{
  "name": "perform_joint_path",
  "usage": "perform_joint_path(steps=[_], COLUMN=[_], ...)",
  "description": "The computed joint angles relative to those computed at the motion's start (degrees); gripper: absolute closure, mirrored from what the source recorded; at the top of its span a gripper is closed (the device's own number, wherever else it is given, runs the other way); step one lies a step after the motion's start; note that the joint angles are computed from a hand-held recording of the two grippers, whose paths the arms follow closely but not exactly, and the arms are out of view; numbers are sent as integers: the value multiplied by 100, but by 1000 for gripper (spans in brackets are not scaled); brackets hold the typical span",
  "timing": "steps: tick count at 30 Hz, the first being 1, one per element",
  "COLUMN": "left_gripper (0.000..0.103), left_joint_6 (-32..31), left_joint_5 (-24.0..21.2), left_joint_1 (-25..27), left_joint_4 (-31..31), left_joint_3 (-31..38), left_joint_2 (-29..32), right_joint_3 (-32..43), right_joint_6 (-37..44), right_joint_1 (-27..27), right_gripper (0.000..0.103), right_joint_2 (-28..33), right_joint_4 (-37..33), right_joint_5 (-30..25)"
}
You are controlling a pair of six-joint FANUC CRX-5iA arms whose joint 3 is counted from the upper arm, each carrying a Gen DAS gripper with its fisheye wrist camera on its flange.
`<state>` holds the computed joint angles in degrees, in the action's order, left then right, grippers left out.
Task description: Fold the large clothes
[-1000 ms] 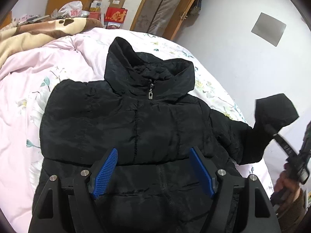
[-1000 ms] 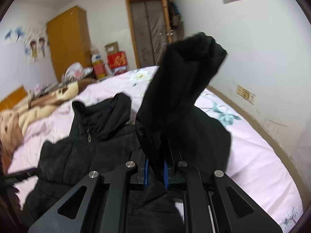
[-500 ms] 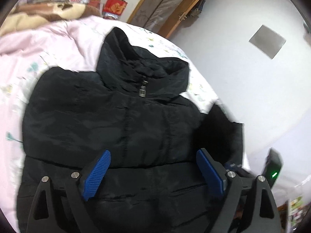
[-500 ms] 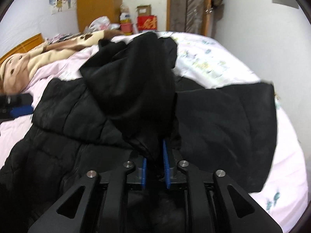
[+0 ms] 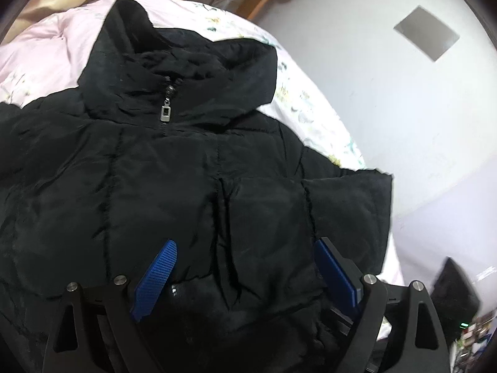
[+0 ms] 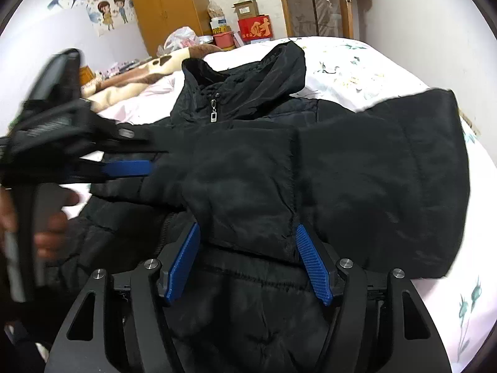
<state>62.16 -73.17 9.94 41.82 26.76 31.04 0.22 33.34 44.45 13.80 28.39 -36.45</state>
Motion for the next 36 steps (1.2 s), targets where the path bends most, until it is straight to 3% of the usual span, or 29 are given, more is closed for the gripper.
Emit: perform_joint_path(steps=[6,9,11,13,16,23,27,36], left_gripper=[13,19,35,62,90,93,93,93], left_joint_6=[320,650,679,672,666,-11,-226,18], left_joint_5=[69,96,154,101,194,649,720,1019], left_joint_1=[-283,-371,-438,-457,-427,-75,147,671], left_joint_4=[-587,-870,-1117,-1131,-1011,15,491,198], left_joint_3=[338,398,404,425,283,-402,-386,-381], left_joint_2=[195,205,154,166,69,-541,-633,-655], right_joint_3=[-750,-989,-1053,-1093,-1149,-1174,-983,-434], right_joint_6=[-990,-1481,-1697,-1805,-2023,-2275,-2271,-1872], right_joint_1=[-19,-27,-31,-59,-112,-139,-170,-124], right_gripper=[38,38,38,38,38,38,38,38], right_joint_2=[-572,-736,-762,-787,-839,-894,-758,-383], right_joint_4=[806,1291,1541,1628,1636,1843,1836,1646], right_joint_5=[227,89,-58,-143,-165,-310,-359,-263])
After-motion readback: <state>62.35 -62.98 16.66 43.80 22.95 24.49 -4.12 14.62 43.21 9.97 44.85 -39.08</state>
